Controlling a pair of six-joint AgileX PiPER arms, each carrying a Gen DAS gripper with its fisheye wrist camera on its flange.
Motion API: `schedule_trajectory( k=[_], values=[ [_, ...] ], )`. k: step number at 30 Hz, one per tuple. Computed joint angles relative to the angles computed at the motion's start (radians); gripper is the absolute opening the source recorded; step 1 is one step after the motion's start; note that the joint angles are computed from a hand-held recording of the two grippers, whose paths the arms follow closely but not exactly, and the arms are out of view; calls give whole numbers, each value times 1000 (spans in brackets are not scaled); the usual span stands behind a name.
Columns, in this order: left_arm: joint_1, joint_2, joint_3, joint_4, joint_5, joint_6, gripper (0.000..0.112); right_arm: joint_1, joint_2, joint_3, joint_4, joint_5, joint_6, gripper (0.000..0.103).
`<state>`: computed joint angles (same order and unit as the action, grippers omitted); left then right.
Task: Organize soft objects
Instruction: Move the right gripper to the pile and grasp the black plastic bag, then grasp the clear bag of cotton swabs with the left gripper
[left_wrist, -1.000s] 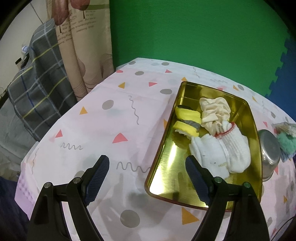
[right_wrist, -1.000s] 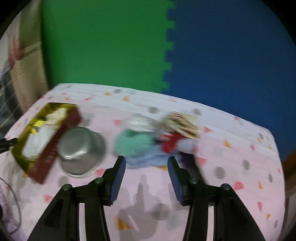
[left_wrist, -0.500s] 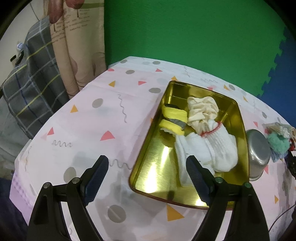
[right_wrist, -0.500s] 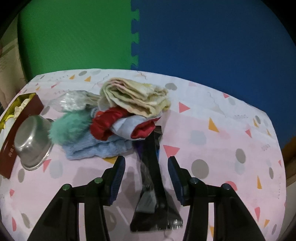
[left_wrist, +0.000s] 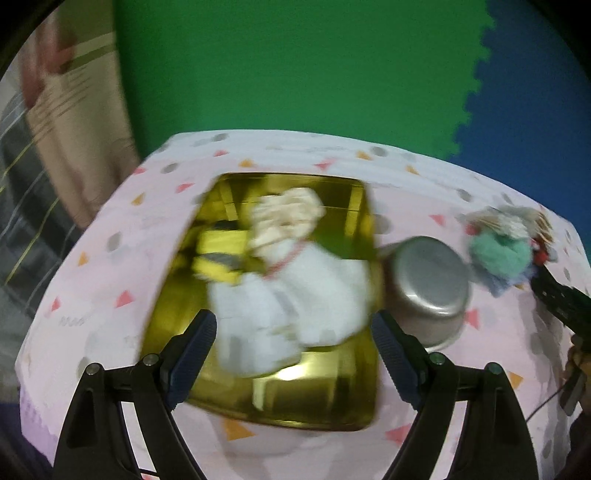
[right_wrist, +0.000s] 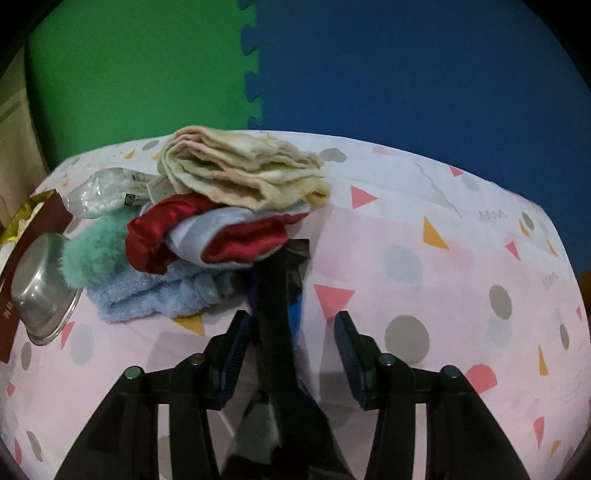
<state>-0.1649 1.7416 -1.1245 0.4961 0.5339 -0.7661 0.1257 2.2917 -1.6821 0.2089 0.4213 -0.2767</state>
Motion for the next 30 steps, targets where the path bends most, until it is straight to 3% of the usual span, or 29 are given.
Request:
schedule_trajectory(
  k=[2,13,15,20,23,30],
  values=[
    [-39,36,-46,-18,18,23,83,-6,-18,38,22,-29,-33,26],
    [-166,162,-243,-112,82,127,83,-90,-158,313,207,-178,-255,25],
    [-182,184,-279,-129,89,149,83,-121,-170,338,281,-179,-324,25],
    [-217,249,-390,-160,136,199,83,-172,-198,395,302,-215,-355,25],
    [-219,285,-464,-202,159,241,83,-193,-196,397,418,-199,-457,26],
    [-204,427,-743,-332,280,310,83,-180,-196,399,323,-216,-373,26]
  ],
)
